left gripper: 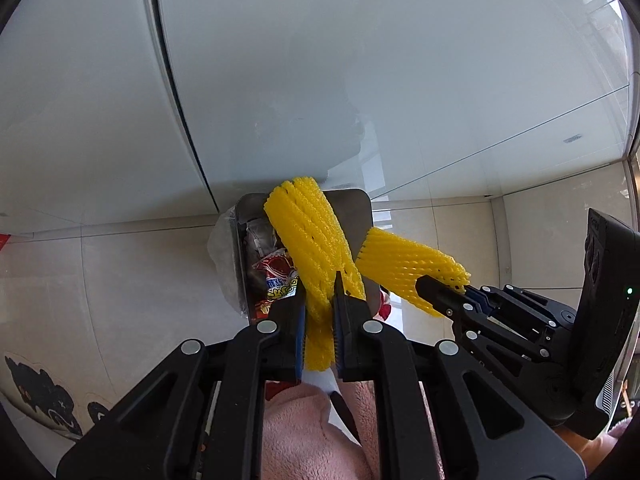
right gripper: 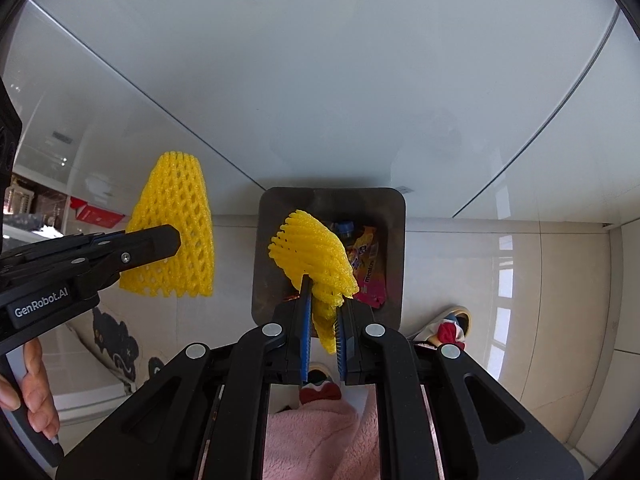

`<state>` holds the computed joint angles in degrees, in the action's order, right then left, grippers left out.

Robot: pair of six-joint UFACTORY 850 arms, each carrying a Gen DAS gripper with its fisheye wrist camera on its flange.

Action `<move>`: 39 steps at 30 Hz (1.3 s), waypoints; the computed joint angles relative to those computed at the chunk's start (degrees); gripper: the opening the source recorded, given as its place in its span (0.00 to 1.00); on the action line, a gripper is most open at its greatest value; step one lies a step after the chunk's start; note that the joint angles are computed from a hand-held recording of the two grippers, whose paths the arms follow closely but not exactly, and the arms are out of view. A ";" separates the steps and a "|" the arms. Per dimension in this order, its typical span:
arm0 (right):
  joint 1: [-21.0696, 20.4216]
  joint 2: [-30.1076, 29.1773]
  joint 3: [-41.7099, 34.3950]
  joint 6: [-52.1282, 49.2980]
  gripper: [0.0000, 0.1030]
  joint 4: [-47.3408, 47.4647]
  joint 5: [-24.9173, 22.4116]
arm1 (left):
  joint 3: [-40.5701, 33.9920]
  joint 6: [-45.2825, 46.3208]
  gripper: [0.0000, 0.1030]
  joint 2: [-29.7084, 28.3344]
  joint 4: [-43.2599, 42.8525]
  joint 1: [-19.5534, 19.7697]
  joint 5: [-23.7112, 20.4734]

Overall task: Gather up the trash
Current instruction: 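Lower both foam nets over the bin and open both tools, then raise both tools back to the tissue and milk carton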

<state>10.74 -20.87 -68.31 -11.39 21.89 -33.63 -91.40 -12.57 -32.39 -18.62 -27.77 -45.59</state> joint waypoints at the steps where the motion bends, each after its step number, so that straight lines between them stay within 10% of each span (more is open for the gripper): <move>1: -0.01 -0.64 -0.33 0.71 0.11 -0.24 0.05 | -0.64 0.42 0.10 -0.64 -0.16 0.05 -0.26; 11: -0.83 -2.42 -2.29 1.25 0.17 1.61 -1.77 | -3.55 2.09 0.29 -2.61 -0.55 0.51 -1.52; 14: -0.71 -1.93 -1.88 0.11 0.46 1.93 -1.13 | -4.35 1.38 0.36 -2.69 0.22 0.53 -1.87; 27: -2.32 2.64 -3.20 3.22 0.77 -1.12 -5.29 | -5.86 -5.19 0.72 2.37 5.38 -0.18 -4.67; 39: -4.47 14.06 -11.39 6.22 0.97 -11.18 -11.16 | -27.22 -8.83 0.84 1.78 11.48 -2.16 -12.69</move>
